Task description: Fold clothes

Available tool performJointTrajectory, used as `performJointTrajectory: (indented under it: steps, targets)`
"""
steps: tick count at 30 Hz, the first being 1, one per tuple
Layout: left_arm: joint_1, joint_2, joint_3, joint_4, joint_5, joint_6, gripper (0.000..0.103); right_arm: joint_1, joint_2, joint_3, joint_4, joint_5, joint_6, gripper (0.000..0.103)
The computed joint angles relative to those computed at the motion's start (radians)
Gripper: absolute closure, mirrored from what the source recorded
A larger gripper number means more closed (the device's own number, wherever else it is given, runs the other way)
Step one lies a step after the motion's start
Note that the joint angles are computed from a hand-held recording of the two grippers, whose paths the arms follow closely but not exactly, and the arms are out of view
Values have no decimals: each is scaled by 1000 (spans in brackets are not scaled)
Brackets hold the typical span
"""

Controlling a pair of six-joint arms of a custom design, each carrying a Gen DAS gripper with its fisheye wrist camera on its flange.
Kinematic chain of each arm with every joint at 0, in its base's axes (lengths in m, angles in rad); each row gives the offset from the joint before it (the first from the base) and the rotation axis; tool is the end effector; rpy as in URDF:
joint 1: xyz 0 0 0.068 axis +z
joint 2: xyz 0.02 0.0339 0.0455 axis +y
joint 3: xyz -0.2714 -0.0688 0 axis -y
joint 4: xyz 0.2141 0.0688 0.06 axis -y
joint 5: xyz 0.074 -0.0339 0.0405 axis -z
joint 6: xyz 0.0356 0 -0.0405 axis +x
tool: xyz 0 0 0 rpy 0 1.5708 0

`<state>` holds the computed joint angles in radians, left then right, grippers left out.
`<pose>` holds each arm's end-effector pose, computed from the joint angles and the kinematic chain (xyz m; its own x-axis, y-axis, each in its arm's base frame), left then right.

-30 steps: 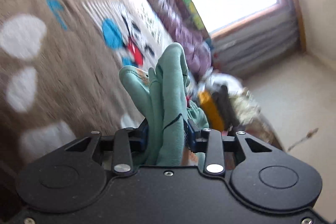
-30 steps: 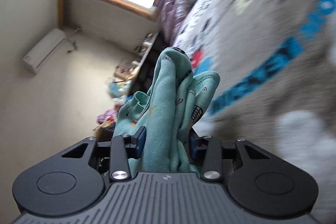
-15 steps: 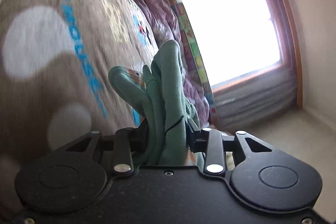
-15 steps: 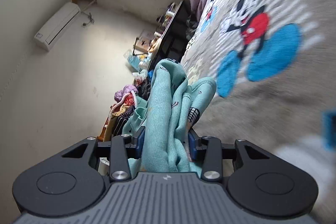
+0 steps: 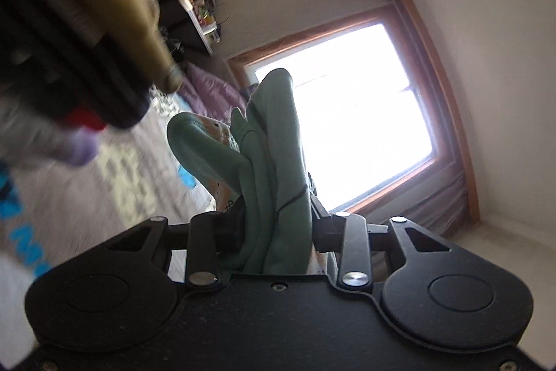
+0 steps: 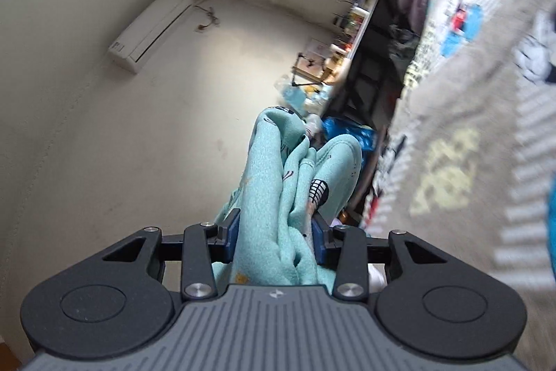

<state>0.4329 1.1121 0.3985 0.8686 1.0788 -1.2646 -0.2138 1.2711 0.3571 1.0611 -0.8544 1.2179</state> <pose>0.1863 0.0515 0.2761 -0.5225 -0.7377 -0.4276 0.3122 0.3011 -0.9010 0.2153 -0.0193 0.2542 -0.5039 0.7400 -0.4456 -0.3382 0.3057 0.8900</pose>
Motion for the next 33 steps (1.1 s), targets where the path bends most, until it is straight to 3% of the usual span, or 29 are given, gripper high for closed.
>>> performJointTrajectory:
  steps: [4,7,8,10,11,12,13,14,15,17,21,27,28,29,30,31,33]
  targets:
    - [-113,168,19,129,-112,38,70,-36,187,107,97,-39,17,62]
    - [-189,243,41,156,-190,110,69,-74,351,152,253,-81,63,62]
    - [-217,253,69,97,-230,164,68,-83,399,164,305,-88,77,62]
    - [-290,250,204,-324,-392,468,43,-86,476,201,341,-78,65,62]
    - [-353,266,278,-557,-574,627,21,-75,466,231,190,-42,-38,60]
    - [-412,309,332,-715,-745,705,20,-56,460,278,-27,15,-172,54]
    - [-432,357,339,-766,-809,714,22,-38,460,340,-275,82,-322,44]
    - [-416,397,318,-750,-773,686,22,-21,482,401,-468,155,-433,43]
    - [-395,420,290,-710,-729,673,22,-18,513,434,-573,196,-495,43]
    - [-385,407,264,-680,-725,728,22,-53,548,377,-495,179,-483,43]
    - [-363,406,225,-628,-677,714,22,-117,534,244,-298,109,-419,37]
    - [-441,357,189,-623,-759,712,22,-85,536,259,-360,117,-449,35]
    - [-451,372,181,-593,-763,705,24,-76,547,276,-370,122,-449,35]
    - [-460,390,176,-563,-764,698,36,-64,553,284,-374,134,-458,35]
    - [-468,408,172,-533,-764,691,40,-54,561,292,-376,143,-468,38]
    - [-484,426,163,-494,-785,674,41,-44,573,301,-375,145,-484,48]
    - [-513,459,153,-414,-814,661,50,-38,609,323,-352,126,-483,56]
